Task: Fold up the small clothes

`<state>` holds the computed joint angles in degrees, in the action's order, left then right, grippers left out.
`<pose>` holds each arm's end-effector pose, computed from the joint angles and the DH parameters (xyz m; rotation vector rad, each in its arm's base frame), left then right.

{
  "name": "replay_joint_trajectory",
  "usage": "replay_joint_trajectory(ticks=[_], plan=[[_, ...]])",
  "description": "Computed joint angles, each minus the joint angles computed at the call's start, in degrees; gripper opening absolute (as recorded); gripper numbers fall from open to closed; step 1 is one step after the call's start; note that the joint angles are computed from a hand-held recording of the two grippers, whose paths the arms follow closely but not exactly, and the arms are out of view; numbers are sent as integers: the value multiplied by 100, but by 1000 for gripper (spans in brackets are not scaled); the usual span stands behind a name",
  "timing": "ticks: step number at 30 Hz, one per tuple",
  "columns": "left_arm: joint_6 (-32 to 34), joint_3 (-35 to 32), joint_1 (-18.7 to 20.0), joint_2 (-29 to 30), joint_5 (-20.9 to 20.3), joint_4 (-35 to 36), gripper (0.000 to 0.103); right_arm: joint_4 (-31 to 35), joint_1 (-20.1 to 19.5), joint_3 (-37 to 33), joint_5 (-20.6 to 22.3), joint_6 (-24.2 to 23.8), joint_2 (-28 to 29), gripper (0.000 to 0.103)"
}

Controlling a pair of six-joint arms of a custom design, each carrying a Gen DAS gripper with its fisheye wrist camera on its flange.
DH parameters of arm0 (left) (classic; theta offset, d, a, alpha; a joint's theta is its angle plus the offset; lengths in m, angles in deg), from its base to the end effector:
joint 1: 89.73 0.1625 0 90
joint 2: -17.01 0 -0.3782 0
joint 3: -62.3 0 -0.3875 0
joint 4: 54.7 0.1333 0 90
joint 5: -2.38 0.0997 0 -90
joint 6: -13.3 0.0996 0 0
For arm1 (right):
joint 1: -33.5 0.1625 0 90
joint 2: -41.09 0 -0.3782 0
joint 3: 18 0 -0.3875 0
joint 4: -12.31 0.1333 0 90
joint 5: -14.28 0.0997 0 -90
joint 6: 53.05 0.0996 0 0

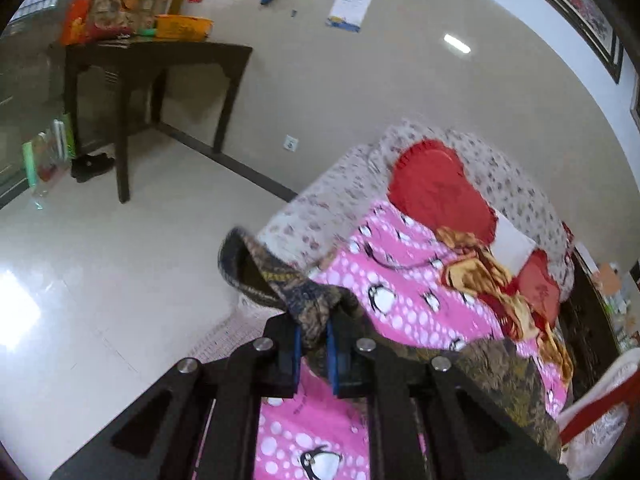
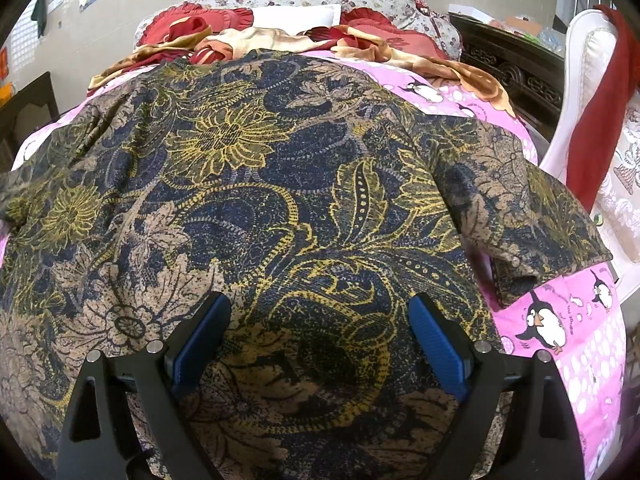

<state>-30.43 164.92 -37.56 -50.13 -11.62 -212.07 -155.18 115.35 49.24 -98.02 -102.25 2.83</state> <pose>-0.1618 -0.5832 0.3183 -0.5500 1.9787 -1.4565 -0.0148 -0.7768 0.2226 0.6203 -2.2442 0.6975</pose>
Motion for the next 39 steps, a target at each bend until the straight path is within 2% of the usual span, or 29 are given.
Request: replay_joint_trajectory(ticks=[1,3,5,6,8,11,14,17,19,20,21,22,23,24,27,28,30,31,33,35,37,39], plan=[[140,12,-11,42,-33,-270,10,-6,3,-2,-7,-2,5,87],[793,-93,-1,300,-387,-1025,10,-17,3,-9,-16,-19,9,87],[1586,-380,11,705,-869,-1633,10,-28,3,-11,-25,-32,9,87],[2004,-630,32,995,-1268,-1855,10,-22,1,-16,-23,-31,8,87],[2440,-1141,70,1542,-1845,-1905,10,-25,1,-11,-22,-31,7,87],[2713,-2220,198,2603,-2869,-1595,10,-35,4,0,-21,-27,7,87],[2727,-3459,352,3699,-3649,-922,10,-36,4,7,-20,-24,4,87],[2673,-4588,461,4659,-3895,-106,11,67,-7,-15,-3,37,-11,88],[2546,-5417,550,5298,-3825,610,14,162,-9,-47,-7,98,-15,88],[2502,-5696,582,5504,-3788,918,18,211,1,-65,-40,114,-13,88],[2490,-5933,611,5675,-3773,1180,28,314,15,-85,-81,147,-29,88],[2516,-5955,624,5729,-3826,1208,34,574,50,-151,-179,235,-62,88],[2597,-5798,629,5683,-3902,1010,48,745,81,-183,-210,306,-99,84],[2730,-5518,611,5569,-4001,696,60,854,91,-184,-47,387,-179,81],[2971,-4588,473,5158,-3975,-190,79,887,121,-159,755,606,-360,79],[2977,-4251,417,5014,-3843,-447,80,1021,142,-224,972,607,-352,79],[2918,-3672,327,4752,-3575,-711,80,1766,194,-553,1490,477,-242,79],[2903,-3438,305,4649,-3466,-741,80,2161,208,-743,1892,268,-154,79],[2703,-3120,281,4538,-3096,-554,80,2738,244,-1101,2307,-32,59,78],[2648,-2757,329,4419,-3058,-820,79,3473,313,-1616,2362,-191,389,77],[2866,-2572,306,4419,-3051,-1311,80,3699,392,-1859,2267,-403,603,77],[2884,-2658,293,4493,-2954,-1246,83,3707,452,-1898,2263,-604,690,77]])
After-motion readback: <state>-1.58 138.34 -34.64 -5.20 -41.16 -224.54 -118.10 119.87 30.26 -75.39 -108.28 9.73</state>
